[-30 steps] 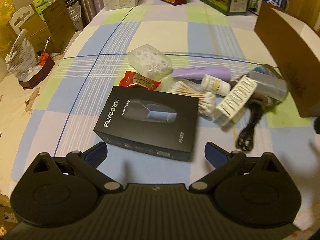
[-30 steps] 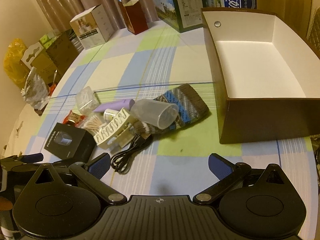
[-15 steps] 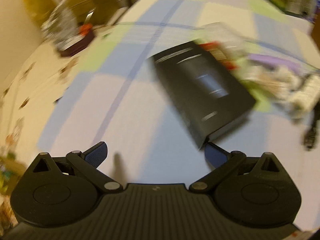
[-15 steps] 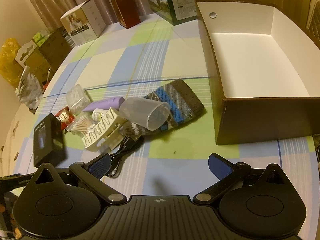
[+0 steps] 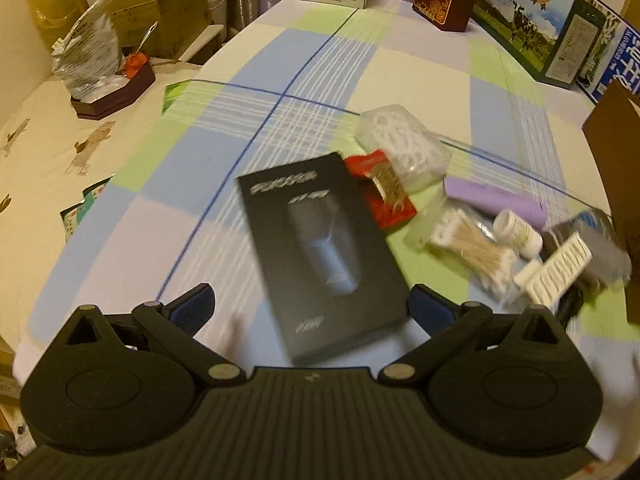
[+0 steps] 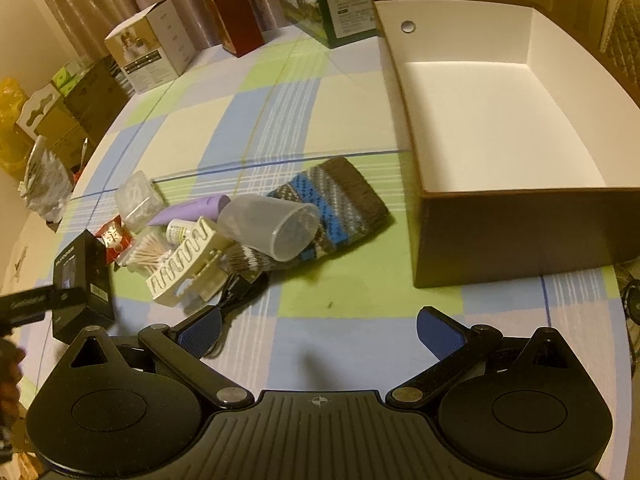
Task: Organize objects
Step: 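Grasp the black FLYCO shaver box with the left tool while the right tool approaches the white holder, then lift the shaver box with the left tool while the right tool grasps the white plastic holder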
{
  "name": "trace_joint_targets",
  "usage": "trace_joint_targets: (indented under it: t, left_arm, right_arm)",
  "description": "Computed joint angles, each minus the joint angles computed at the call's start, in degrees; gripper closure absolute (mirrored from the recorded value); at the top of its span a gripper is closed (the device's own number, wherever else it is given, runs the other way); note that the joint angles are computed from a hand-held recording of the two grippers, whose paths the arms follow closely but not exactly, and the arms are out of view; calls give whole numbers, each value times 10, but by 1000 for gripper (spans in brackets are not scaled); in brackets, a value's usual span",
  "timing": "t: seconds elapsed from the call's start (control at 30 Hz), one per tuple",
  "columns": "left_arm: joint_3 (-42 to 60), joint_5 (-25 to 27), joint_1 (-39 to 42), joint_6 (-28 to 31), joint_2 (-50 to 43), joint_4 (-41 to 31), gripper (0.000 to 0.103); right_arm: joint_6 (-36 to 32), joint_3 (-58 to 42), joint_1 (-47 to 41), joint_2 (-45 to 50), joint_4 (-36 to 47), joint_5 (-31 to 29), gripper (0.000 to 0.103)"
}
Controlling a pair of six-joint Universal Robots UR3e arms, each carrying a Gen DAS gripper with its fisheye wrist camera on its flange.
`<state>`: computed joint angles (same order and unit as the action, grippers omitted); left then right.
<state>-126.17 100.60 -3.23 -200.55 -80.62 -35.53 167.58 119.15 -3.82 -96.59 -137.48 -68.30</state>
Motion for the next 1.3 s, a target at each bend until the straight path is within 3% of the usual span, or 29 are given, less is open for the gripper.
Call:
trace_joint_targets:
  t: [0.2,0.27,0.37,0.53,0.73,0.93,1.1,1.3]
  left_arm:
    - [39,19,-3,3,-94,31,2]
    - [36,8,9,4,-99,37,18]
    - [14,7,19,5,-82,42,25]
    - [-53,12,27,13,-11,46,26]
    - [-102,23,12,-26,105,-45,26]
    - [-81,64,-37,-88,110,-100,21]
    - [-60,75,-37,-84,52,-69,19]
    - [-81,30,27,8,37,-2,26]
  right_arm:
    - [-18,10,-22,-17,17,10,2]
    - [-30,12,-29,-21,22,18,2]
    - [-49,14,-34,-23,29,31,2]
    - [-107,12,-39,-20,50,72,2]
    - [-159,-8,-24,2,61,96,2]
    - [-213,-29,-30,24,89,125,2]
    - [-202,-25,-19,34,56,130,2]
    - [-138,10,21,51,-85,138,2]
